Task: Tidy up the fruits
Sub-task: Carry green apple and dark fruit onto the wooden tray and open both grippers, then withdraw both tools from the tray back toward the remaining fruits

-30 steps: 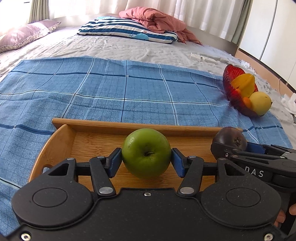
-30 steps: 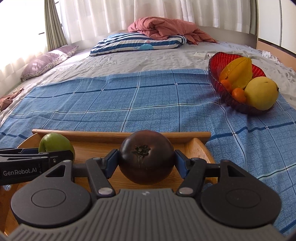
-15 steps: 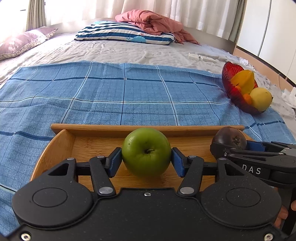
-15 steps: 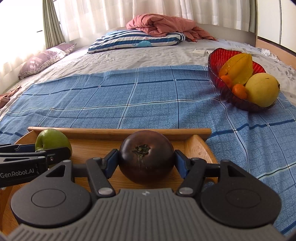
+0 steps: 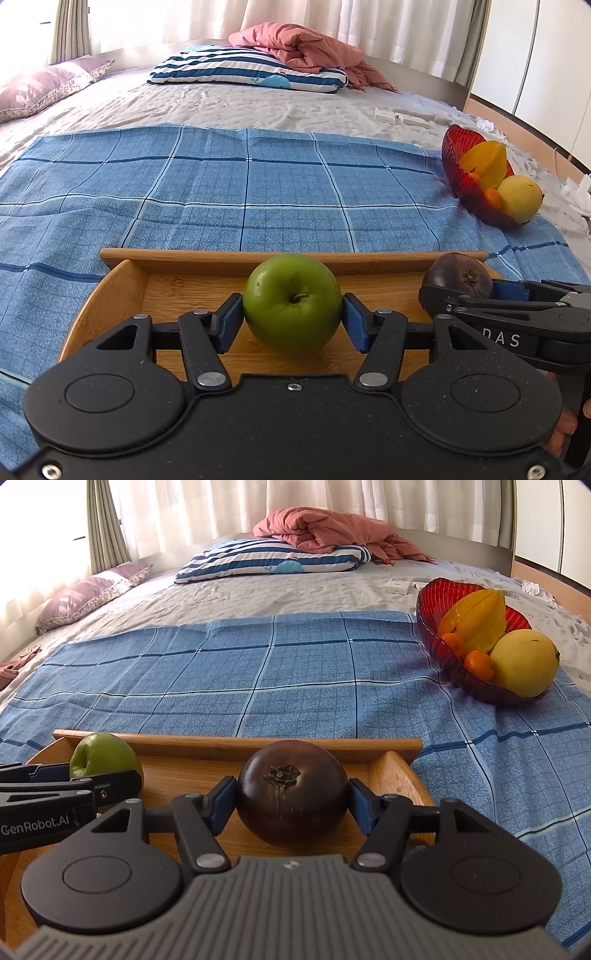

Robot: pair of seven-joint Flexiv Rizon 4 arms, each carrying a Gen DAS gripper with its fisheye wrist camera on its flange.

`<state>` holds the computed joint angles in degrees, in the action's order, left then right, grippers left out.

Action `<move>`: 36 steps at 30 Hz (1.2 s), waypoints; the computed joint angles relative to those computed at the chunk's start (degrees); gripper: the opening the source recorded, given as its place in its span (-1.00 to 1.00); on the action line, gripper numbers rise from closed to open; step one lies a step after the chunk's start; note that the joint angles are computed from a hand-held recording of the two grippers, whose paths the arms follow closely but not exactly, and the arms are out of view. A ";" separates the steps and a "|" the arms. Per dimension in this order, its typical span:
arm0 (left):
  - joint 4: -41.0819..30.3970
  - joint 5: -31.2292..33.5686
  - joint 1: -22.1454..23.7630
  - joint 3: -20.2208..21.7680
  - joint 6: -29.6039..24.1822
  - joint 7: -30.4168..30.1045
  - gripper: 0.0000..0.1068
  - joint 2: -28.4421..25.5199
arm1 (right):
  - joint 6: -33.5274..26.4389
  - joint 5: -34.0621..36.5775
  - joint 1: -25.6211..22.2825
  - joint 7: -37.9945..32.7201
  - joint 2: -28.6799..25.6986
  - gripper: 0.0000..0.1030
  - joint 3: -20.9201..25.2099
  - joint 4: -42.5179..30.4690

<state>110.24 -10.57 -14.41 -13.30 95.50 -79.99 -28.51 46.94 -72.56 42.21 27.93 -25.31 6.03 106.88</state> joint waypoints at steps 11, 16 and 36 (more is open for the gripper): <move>0.42 1.54 -2.39 2.65 1.34 0.39 0.22 0.57 | -0.43 -2.40 -0.38 3.05 1.27 0.53 0.33 1.49; 1.57 2.56 -2.34 2.65 3.23 0.79 0.52 1.49 | -0.14 -4.42 -0.72 4.49 2.15 0.60 0.81 2.72; 15.18 9.54 14.79 -14.67 9.22 -1.37 0.79 9.22 | -7.17 -9.89 2.00 8.21 6.08 0.86 4.52 6.79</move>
